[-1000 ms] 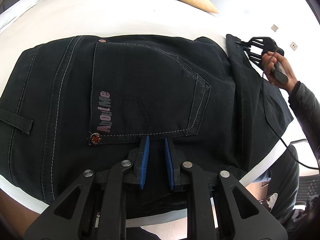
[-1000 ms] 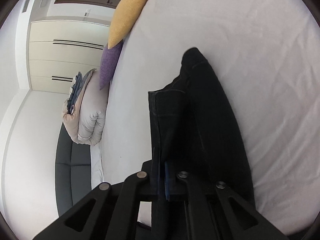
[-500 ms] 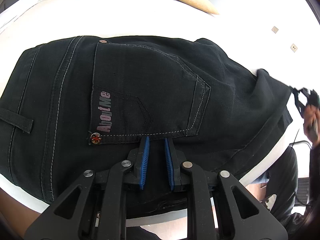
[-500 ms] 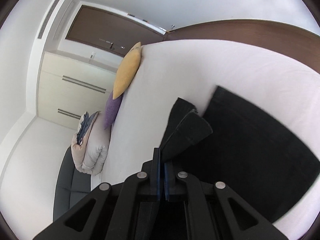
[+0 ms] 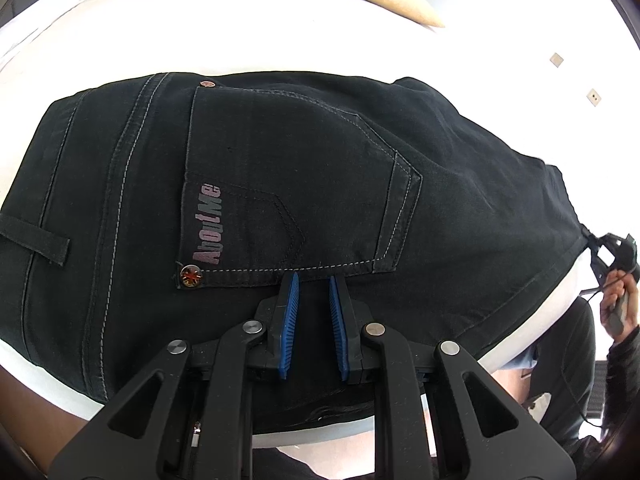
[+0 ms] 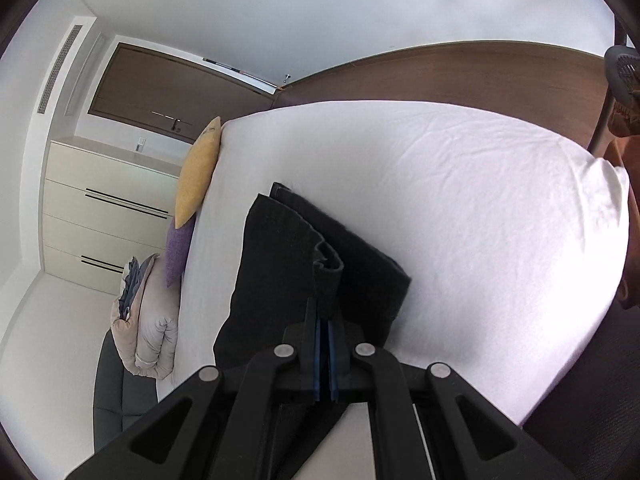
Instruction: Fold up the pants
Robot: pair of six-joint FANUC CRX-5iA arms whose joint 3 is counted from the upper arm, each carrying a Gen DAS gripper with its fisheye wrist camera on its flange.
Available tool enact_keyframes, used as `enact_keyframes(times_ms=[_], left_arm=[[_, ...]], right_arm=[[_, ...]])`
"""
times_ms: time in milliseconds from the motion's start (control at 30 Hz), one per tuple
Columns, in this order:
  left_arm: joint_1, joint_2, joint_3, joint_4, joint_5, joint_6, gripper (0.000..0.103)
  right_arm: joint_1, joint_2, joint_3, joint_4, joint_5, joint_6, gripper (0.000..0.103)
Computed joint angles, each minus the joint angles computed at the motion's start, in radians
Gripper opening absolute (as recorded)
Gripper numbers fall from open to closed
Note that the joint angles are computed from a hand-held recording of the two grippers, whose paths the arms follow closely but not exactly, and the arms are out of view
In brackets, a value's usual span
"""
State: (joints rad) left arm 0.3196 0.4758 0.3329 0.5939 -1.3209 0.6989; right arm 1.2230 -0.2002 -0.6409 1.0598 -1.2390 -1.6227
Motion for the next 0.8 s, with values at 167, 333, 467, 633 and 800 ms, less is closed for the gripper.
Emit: enact_keyframes(times_ms=[167, 333, 467, 633, 800], left_arm=[[0.010, -0.010, -0.027, 0.036, 0.008, 0.023, 0.016], [0.019, -0.007, -0.040, 0.072, -0.008, 0.023, 0.016], [0.025, -0.002, -0.041, 0.090, -0.022, 0.004, 0.016], [0.045, 0.018, -0.045, 0.139, -0.039, -0.016, 0.016], [0.065, 0.030, -0.044, 0.159, -0.060, -0.028, 0.016]], right_arm=[[0.002, 0.009, -0.015, 0.018, 0.008, -0.053, 0.003], [0.027, -0.001, -0.016, 0.005, -0.025, -0.059, 0.003], [0.020, -0.003, -0.011, 0.001, -0.025, -0.034, 0.003], [-0.010, -0.019, -0.047, 0.031, 0.057, 0.015, 0.001], [0.043, -0.057, -0.020, -0.031, -0.016, 0.080, 0.012]])
